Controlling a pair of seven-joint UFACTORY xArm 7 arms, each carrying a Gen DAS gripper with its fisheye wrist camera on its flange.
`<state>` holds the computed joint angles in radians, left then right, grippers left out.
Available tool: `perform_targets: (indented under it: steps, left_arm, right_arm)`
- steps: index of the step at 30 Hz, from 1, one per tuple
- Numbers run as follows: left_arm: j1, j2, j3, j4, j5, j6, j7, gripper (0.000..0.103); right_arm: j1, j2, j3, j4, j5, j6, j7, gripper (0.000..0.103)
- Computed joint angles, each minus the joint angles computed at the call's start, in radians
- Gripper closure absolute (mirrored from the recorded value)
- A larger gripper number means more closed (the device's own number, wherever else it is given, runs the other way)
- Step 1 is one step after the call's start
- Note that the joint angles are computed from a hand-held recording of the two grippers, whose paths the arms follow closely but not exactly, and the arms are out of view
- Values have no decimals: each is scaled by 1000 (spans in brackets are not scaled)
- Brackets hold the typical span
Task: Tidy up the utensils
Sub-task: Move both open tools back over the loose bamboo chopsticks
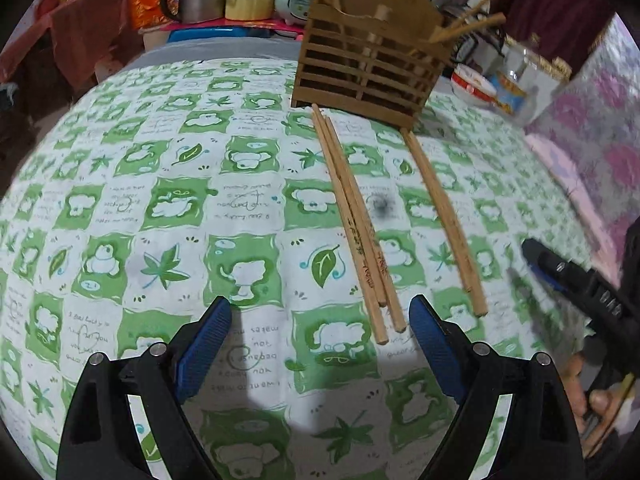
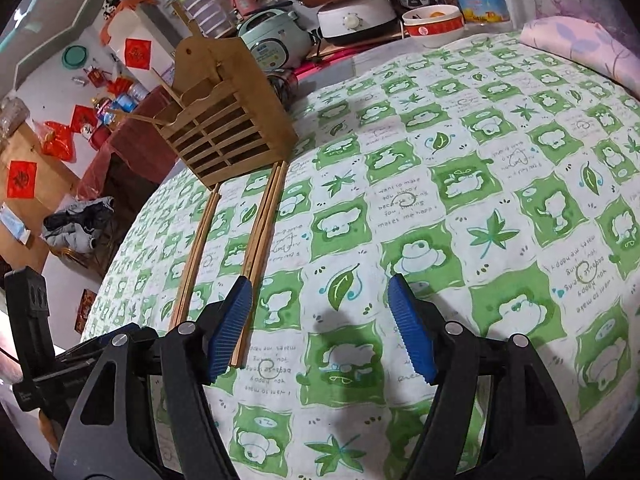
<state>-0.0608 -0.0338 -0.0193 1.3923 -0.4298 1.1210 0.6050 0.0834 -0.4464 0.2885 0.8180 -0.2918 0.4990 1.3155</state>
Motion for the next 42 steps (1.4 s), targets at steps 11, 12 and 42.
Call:
perform_targets:
  steps: [11, 12, 42]
  left_arm:
    - [-29, -35, -16, -73, 129, -114, -3, 6]
    - [-30, -33, -17, -74, 147, -124, -22, 5]
    - [-1, 42, -13, -12, 283, -192, -197, 4]
  right_arm:
    - [-2, -5, -3, -8, 3, -4, 4, 32]
    - [-3, -6, -1, -8, 2, -3, 6, 32]
    - [129, 150, 9, 222, -78, 331, -224, 39]
